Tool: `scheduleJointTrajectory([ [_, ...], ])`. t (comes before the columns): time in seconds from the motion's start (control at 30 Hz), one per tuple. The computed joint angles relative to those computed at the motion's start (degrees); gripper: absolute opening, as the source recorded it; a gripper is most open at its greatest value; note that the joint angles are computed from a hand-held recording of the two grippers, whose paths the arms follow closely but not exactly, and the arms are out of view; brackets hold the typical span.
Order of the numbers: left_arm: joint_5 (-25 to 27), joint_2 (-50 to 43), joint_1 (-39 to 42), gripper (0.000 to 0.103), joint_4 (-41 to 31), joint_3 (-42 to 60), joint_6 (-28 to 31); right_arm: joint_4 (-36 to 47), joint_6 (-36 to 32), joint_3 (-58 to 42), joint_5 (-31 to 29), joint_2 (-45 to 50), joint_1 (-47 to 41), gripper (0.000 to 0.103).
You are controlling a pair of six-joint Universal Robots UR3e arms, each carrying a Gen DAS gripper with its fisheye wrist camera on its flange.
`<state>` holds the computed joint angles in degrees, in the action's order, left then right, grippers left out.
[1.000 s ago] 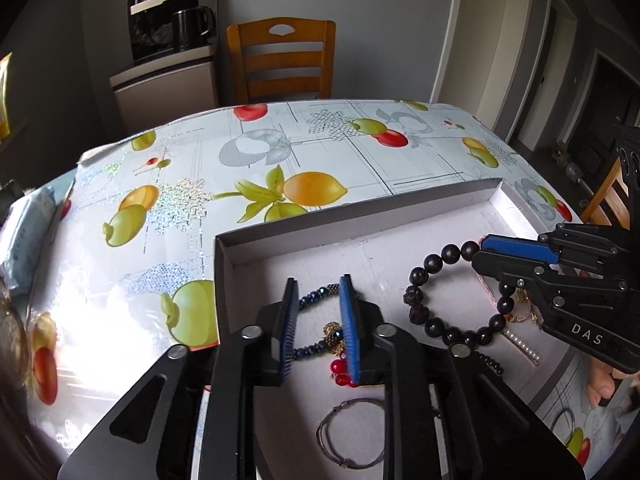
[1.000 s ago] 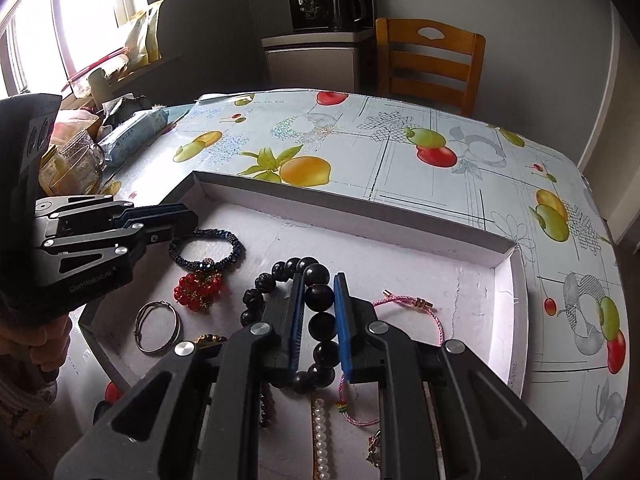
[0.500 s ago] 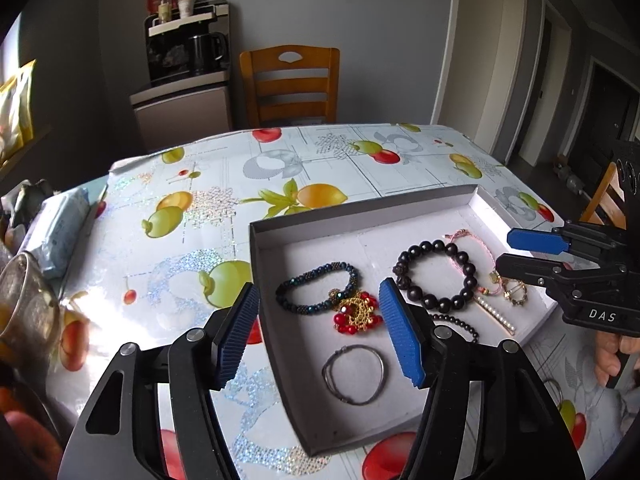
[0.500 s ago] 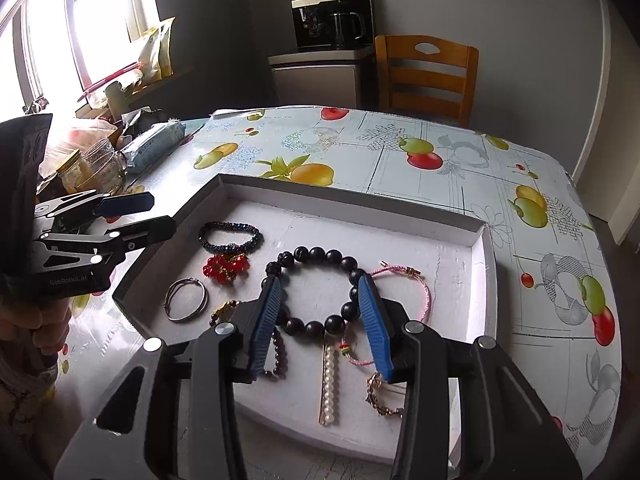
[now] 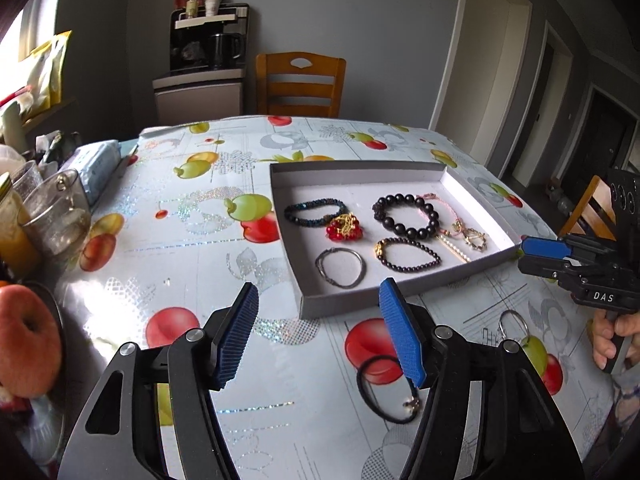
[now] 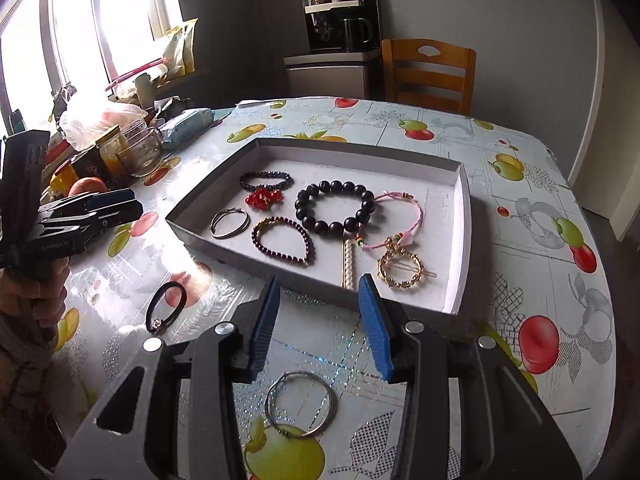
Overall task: Organize jewelry
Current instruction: 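Withdraw both open tools from the tray toward the black hair tie and silver hoop, then grasp the black hair tie with the left tool while the right grasps the silver hoop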
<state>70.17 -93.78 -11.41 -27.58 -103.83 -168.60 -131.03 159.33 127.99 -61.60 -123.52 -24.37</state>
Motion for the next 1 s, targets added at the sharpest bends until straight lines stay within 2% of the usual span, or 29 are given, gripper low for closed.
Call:
scheduleJointTrajectory([
  [0.23,3.53,-1.11,-3.72,0.057,-2.08,-2.60,2.71,3.48,-2.77,6.07,-2.49,-6.14,-0.68,0.041],
  [0.4,5.82,-3.01,-6.20,0.044,-2.13,-2.80,3.14,4.97,-4.71,8.55,-3.27,-8.00,-0.91,0.041],
  [0.6,9.17,-4.75,-8.28,0.037,-0.61,-2.36,2.81,-2.07,-2.65,9.78,-8.42,-4.23,4.23,0.041],
  [0.67,10.44,-5.06,-9.05,0.031,0.24,-2.45,2.75,-3.53,-2.28,9.76,-9.21,-3.27,5.23,0.040],
  [0.7,10.62,-5.04,-9.35,0.028,0.33,-2.49,2.94,-4.40,-2.17,10.07,-9.40,-3.05,5.50,0.036],
  [0.77,11.34,-5.06,-10.16,0.013,0.51,-2.44,3.30,-5.05,-2.19,10.20,-9.37,-2.80,6.01,0.022],
  [0.8,11.67,-4.99,-10.64,0.009,0.64,-2.56,3.42,-5.14,-2.24,10.11,-9.40,-2.65,6.30,0.010],
  [0.83,12.07,-4.99,-11.16,0.003,0.64,-2.51,3.47,-5.26,-2.21,10.08,-9.41,-2.47,6.61,0.005],
  [1.0,9.74,-3.68,-11.12,0.003,0.46,-3.94,3.45,-5.55,-1.22,10.07,-9.52,-2.46,7.41,0.003],
])
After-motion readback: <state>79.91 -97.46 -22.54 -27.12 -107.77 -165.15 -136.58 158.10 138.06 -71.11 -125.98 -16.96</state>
